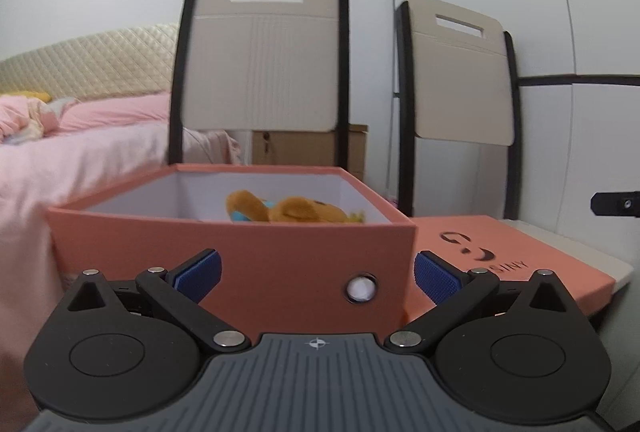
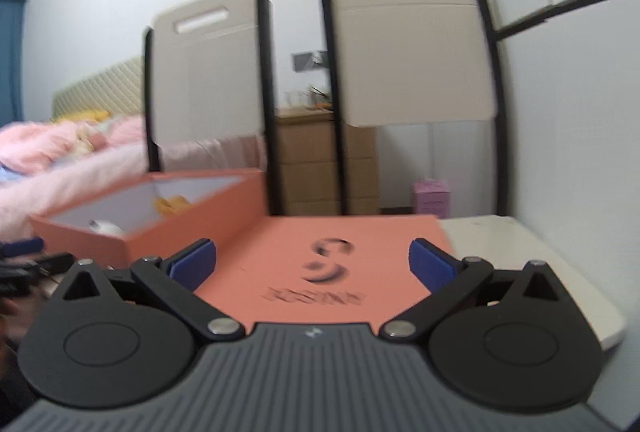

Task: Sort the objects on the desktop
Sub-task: 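Move both tools toward the pink JOSINY lid lying beside the box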

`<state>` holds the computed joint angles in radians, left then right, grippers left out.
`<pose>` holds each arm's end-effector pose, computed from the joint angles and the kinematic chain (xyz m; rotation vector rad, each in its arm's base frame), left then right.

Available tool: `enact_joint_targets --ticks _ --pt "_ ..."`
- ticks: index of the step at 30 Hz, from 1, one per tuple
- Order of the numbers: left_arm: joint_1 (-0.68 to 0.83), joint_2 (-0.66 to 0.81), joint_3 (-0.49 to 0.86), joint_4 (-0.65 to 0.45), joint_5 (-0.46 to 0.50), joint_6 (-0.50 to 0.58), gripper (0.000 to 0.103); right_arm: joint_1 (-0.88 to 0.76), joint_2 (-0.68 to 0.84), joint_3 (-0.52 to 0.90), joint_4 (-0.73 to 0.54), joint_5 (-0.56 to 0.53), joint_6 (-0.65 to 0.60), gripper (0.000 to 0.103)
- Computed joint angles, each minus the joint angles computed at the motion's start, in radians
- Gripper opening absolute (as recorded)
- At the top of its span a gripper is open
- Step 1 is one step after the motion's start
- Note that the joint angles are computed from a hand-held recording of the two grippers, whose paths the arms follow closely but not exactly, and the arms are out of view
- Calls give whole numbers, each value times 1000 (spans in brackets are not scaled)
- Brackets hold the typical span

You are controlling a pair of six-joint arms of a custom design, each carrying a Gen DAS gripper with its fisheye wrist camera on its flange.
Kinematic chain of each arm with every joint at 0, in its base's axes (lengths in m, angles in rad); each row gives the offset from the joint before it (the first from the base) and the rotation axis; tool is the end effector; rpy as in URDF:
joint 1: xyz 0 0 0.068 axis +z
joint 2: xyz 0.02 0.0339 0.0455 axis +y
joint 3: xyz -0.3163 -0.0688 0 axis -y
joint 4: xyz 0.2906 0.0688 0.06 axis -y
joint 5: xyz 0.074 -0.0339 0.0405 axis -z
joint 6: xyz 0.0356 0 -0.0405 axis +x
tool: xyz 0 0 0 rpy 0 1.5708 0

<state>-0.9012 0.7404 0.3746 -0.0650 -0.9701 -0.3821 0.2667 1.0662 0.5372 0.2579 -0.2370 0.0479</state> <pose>0.1254 -0.1110 0.2396 -0.1198 1.8056 0.0662 0.2417 0.0747 0.2664 -0.3682 1.8197 0.4375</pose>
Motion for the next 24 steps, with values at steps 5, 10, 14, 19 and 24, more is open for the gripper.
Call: enact_joint_targets --ticks 5,10,14,19,24 --pt "-19 107 -9 76 40 -5 103 -147 66 -24 19 -95 16 103" --pt "-49 188 -31 210 87 15 103 -228 114 -32 41 -193 -36 103" --pt "-55 247 -45 311 138 27 103 -251 157 -49 134 -204 -80 103" --pt "-38 354 -35 376 180 2 103 -288 255 -27 183 -236 -35 103" --pt "-6 432 -17 412 237 -19 103 -308 336 -8 205 -265 11 103"
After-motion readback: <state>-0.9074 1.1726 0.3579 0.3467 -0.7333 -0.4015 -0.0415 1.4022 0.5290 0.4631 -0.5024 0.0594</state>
